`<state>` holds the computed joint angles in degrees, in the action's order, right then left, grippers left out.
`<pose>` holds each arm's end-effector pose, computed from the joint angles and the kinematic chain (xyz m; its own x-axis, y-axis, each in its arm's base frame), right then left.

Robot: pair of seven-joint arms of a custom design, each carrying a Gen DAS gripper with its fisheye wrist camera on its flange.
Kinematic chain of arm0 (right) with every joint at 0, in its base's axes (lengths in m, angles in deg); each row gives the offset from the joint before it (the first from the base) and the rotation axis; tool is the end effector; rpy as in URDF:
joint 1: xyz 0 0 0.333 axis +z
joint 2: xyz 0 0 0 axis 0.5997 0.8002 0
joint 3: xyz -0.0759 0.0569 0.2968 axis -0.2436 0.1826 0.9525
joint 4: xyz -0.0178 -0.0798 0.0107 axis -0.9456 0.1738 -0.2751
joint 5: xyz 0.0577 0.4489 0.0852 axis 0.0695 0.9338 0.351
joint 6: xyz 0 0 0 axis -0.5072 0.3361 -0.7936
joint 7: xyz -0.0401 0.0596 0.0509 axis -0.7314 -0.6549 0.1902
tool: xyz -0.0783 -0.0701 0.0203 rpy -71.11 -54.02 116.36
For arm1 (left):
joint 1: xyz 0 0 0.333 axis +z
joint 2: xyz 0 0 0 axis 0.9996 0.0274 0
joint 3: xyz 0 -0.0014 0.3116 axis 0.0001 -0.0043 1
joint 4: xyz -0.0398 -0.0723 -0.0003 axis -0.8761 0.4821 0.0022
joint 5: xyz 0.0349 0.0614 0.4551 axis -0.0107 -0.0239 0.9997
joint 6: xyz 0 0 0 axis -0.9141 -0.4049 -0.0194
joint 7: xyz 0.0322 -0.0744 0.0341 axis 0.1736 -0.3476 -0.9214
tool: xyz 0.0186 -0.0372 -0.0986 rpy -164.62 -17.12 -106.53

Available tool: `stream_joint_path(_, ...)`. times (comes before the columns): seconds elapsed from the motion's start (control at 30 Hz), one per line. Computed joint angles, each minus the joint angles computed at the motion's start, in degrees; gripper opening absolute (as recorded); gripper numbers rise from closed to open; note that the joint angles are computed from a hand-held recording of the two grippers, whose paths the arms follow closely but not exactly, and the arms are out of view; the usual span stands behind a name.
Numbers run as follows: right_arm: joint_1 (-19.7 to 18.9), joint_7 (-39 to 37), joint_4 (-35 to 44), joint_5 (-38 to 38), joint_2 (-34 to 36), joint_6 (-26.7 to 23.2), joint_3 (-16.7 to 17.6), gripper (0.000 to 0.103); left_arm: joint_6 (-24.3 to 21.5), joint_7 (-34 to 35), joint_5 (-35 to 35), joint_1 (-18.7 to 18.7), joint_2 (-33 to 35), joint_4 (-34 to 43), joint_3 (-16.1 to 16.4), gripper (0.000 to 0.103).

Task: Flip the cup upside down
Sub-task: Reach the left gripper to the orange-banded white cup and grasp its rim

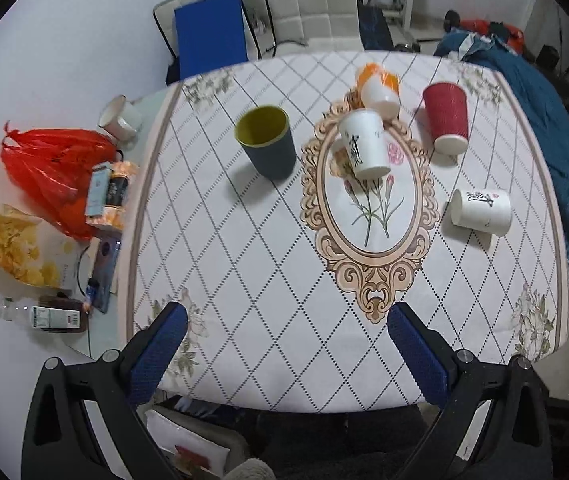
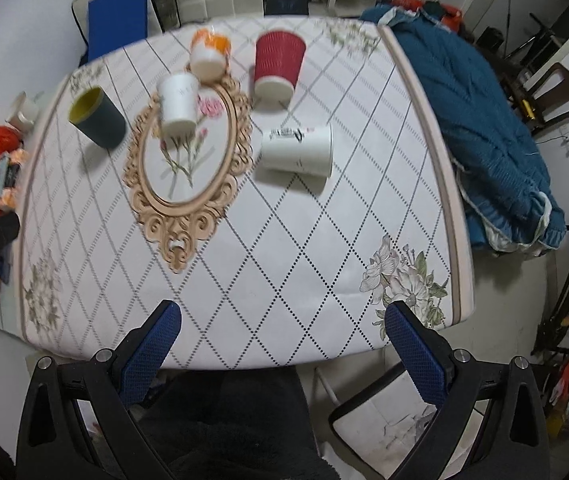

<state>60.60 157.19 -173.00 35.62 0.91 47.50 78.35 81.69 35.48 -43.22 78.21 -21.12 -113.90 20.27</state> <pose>0.4323 0.3365 0.5926 -0.1759 -0.9835 0.0426 -0.9703 0.1659 -0.1758 0.5002 -0.1837 0.6125 -0.0669 -0.9841 -0.1643 -0.9651 0.1056 -0.2398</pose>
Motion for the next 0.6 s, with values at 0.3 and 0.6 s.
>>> stream_joint_path(0.3,-2.47,-8.02,-3.5,4.78,2.38,1.34,-4.1,0.103,-4.14,-3.7,3.16,-1.03,15.47,12.39,-2.46,0.103)
stream_joint_path(0.6,-5.22,-13.78,-1.87,5.63,7.21,1.39,-6.47,0.103,-9.07,-5.95,4.92,-3.41,31.02,29.32,-2.62,0.103)
